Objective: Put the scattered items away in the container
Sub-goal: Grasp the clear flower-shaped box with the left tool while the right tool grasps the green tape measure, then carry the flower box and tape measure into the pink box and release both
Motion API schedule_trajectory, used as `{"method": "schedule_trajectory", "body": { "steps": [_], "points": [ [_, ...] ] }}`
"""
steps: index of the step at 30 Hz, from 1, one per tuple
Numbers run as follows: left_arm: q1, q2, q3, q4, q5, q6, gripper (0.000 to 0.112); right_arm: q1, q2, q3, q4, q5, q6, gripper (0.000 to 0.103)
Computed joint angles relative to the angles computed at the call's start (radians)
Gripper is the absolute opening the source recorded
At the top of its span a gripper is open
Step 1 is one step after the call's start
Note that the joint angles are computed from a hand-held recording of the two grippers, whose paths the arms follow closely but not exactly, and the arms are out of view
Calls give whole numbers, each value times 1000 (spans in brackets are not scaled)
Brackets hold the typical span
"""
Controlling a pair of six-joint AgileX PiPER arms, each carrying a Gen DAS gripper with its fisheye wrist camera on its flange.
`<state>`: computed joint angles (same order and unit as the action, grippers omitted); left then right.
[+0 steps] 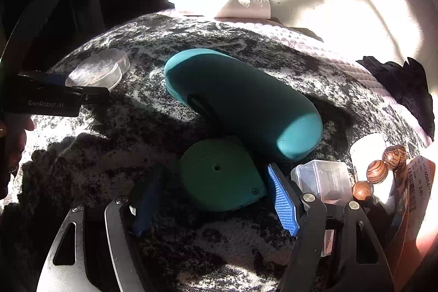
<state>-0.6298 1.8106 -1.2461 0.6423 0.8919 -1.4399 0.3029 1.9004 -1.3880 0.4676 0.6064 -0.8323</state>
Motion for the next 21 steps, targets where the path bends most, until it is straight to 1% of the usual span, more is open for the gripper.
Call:
{"method": "schedule_trajectory", "body": {
  "steps": [2, 3, 4, 9, 13, 16, 21],
  "points": [
    [0, -6, 10, 13, -13, -11, 97, 2, 5, -2, 5, -8, -4, 75],
    [-7, -8, 11, 21, -8, -10, 92, 4, 2, 2, -1, -19, 0, 68],
    [-14, -10, 12, 28, -4, -10, 92, 9, -6, 12, -9, -33, 1, 66],
    [-60, -31, 13, 31, 49, -6, 92, 44, -78, 99, -66, -85, 13, 65],
    [-118, -100, 46, 36, 94, -67, 92, 78, -180, 202, -129, -98, 55, 65],
    [-195, -169, 75, 56, 141, -142, 92, 106, -283, 287, -183, -102, 113, 65],
    [-379, -246, 90, 96, 278, -280, 92, 143, -471, 389, -260, -88, 236, 65]
  ]
}}
